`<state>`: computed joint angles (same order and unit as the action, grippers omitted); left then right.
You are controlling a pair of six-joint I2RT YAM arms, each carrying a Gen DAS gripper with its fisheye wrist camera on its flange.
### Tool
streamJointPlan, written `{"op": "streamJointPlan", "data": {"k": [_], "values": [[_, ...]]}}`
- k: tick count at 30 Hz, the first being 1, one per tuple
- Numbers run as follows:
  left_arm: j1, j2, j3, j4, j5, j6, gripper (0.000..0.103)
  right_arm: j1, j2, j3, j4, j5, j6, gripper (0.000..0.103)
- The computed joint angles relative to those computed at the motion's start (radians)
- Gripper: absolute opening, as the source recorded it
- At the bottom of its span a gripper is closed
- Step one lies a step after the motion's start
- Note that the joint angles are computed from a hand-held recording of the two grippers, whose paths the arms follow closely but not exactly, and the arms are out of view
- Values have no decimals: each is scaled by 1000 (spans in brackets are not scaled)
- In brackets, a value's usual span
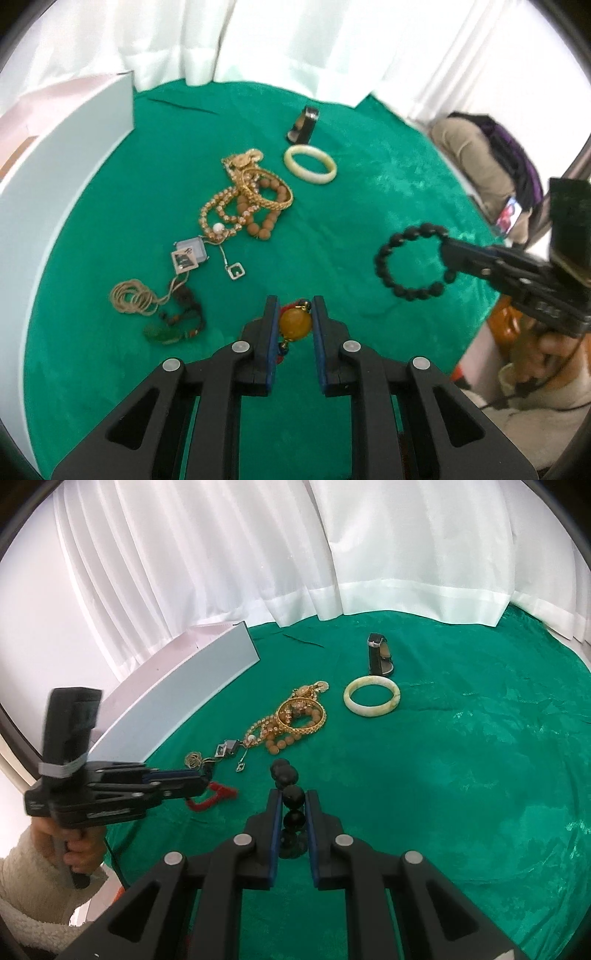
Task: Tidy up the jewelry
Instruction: 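Carry both bracelets over the white box and release them inside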
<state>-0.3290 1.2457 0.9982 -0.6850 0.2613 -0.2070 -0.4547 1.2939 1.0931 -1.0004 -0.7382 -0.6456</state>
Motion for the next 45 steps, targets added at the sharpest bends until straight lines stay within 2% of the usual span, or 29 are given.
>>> {"op": "streamJointPlan", "data": {"k": [6,9,14,18,23,26,28,33,37,38,39,40,41,42,43,45], "values": [[94,-121,-13,-58,64,-46,16,24,-21,32,-47,-14,-7,13],[191,-185,23,-138,87,-29,16,94,-32,72,-59,-12,17,13],[472,-223,190,-326,128,68,16,310,-24,199,-55,-9,115,13],[689,-203,303,-377,91,163,16,563,50,358,12,9,281,13],[832,-125,297,-294,-26,201,16,873,290,630,100,70,496,13],[874,-51,244,-218,-82,198,16,995,490,813,91,100,602,13],[908,4,200,-173,-93,197,16,1055,635,935,58,146,621,13],[928,53,128,-113,-129,196,16,1110,782,992,69,255,633,13],[917,46,111,-114,-143,206,16,1099,840,1026,70,295,643,15],[910,48,106,-111,-154,219,17,1101,858,1049,59,338,641,16],[901,54,114,-114,-170,226,19,1104,864,1058,58,398,645,20],[891,48,110,-112,-190,233,30,1101,861,1055,59,433,643,30],[874,34,100,-108,-233,242,42,1099,850,1045,62,449,642,51],[864,28,89,-93,-262,244,65,1097,825,1012,82,446,640,55],[860,5,69,-79,-289,249,78,1094,803,979,100,427,631,55],[843,-20,34,-49,-348,268,80,1108,784,940,104,418,593,55]]}}
